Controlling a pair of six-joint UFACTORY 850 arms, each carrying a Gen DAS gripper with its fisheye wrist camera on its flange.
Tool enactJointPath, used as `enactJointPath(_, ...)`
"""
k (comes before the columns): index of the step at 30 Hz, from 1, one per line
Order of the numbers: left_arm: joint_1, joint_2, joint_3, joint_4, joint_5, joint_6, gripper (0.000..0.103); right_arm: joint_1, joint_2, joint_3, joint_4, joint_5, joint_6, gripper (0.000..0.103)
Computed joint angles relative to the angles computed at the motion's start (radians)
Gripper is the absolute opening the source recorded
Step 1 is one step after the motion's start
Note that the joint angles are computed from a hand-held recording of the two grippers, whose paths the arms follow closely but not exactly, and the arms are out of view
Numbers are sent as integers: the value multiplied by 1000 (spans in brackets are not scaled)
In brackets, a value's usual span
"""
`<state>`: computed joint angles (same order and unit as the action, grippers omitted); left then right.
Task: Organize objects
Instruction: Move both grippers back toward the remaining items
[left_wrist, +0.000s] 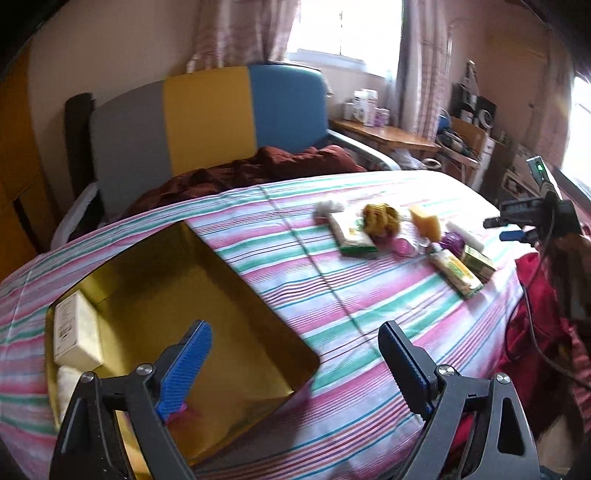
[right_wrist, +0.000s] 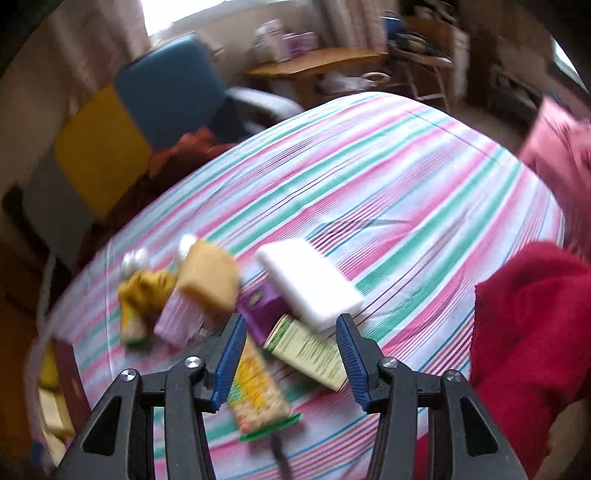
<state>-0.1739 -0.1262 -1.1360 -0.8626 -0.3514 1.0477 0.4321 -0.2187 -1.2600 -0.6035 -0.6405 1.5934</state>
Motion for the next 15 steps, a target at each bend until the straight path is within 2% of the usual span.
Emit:
enactJointPath(2, -21, -21, -22, 23, -13, -11, 93, -18, 27, 52, -22, 76, 77, 54)
enactJointPath(4, -46, -52, -52, 58, -29, -34, 93, -36, 65, 114, -55, 193, 169, 58)
enactJointPath(6, -67, -86, -87, 81, -53, -62, 93, -27, 84, 136, -196, 210, 311, 68)
enactJointPath(10, -111, -166, -165, 140, -107, -131, 93, -45, 102, 173, -269, 324, 387, 68)
enactJointPath(12, -133, -201, -199, 168, -124, -166, 92, -56, 107, 183, -272, 349, 395, 68)
enactJointPath(15, -158, -268, -275, 189, -188, -216, 92, -63, 122, 208, -401, 393, 537, 69)
